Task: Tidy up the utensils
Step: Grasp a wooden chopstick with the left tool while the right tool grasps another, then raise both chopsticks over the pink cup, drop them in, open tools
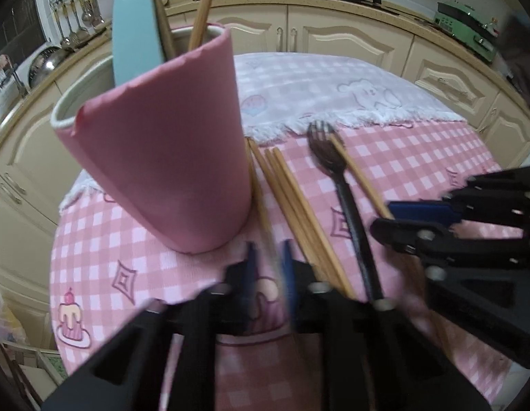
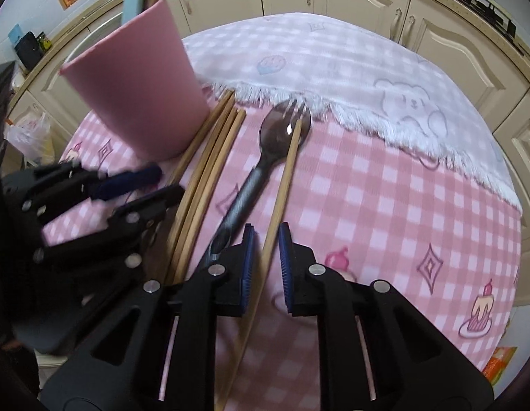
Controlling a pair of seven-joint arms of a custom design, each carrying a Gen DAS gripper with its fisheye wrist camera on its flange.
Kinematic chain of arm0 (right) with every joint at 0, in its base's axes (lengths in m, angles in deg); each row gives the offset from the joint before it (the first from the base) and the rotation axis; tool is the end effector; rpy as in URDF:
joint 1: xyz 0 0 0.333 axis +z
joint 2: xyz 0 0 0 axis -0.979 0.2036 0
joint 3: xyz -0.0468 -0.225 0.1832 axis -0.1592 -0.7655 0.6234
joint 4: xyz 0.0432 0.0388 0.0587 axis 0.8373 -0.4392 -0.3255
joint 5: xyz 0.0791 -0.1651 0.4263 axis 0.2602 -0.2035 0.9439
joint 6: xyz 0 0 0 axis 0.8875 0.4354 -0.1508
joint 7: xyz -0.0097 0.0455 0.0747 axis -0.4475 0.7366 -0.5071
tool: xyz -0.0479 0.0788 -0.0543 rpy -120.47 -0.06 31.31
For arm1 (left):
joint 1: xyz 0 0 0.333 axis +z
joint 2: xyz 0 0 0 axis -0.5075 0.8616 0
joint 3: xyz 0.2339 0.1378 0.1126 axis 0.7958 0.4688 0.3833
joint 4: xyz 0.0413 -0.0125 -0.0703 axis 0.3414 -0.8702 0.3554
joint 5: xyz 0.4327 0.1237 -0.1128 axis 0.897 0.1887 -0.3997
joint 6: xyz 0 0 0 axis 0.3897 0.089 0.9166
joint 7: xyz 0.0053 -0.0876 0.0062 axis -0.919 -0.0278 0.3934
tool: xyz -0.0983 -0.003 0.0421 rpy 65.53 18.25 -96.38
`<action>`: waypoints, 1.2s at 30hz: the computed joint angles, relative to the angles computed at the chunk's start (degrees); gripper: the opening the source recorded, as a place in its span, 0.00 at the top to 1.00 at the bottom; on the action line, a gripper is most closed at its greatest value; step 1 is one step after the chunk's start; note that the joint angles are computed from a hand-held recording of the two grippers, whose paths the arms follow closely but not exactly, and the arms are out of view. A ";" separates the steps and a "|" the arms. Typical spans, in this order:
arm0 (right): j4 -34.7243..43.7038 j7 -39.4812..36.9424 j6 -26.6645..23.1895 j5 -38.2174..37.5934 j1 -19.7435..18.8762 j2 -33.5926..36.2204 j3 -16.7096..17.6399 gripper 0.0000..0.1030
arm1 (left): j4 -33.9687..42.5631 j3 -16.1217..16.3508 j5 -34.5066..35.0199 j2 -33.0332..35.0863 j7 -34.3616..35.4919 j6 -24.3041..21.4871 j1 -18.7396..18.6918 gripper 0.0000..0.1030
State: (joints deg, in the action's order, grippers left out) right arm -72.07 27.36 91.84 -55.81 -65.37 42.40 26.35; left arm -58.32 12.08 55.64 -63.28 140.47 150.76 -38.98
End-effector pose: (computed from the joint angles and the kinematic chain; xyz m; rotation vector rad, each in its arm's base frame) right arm 0.5998 0.1565 0.5114 -1.9303 1.9676 -0.3573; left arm 0.6502 -0.2214 0.4762 -1.2374 2.5108 -0.6815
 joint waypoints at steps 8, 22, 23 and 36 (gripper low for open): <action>-6.48 -3.01 6.59 6.65 0.59 -5.01 -1.39 0.94 | -3.74 0.41 -5.64 -3.27 2.31 -0.17 0.85 0.95; -18.83 -2.22 25.79 11.93 3.21 -18.01 -4.58 0.94 | -14.70 4.20 -30.95 -16.47 22.90 4.72 -1.83 0.95; -18.97 -1.90 26.97 11.75 3.46 -18.23 -4.71 0.94 | -14.96 4.46 -32.43 -16.96 23.92 5.39 -2.17 0.95; -12.19 3.29 37.76 4.48 2.94 -14.09 -3.18 0.94 | -9.30 7.15 -47.79 -17.01 34.45 14.86 -4.23 0.95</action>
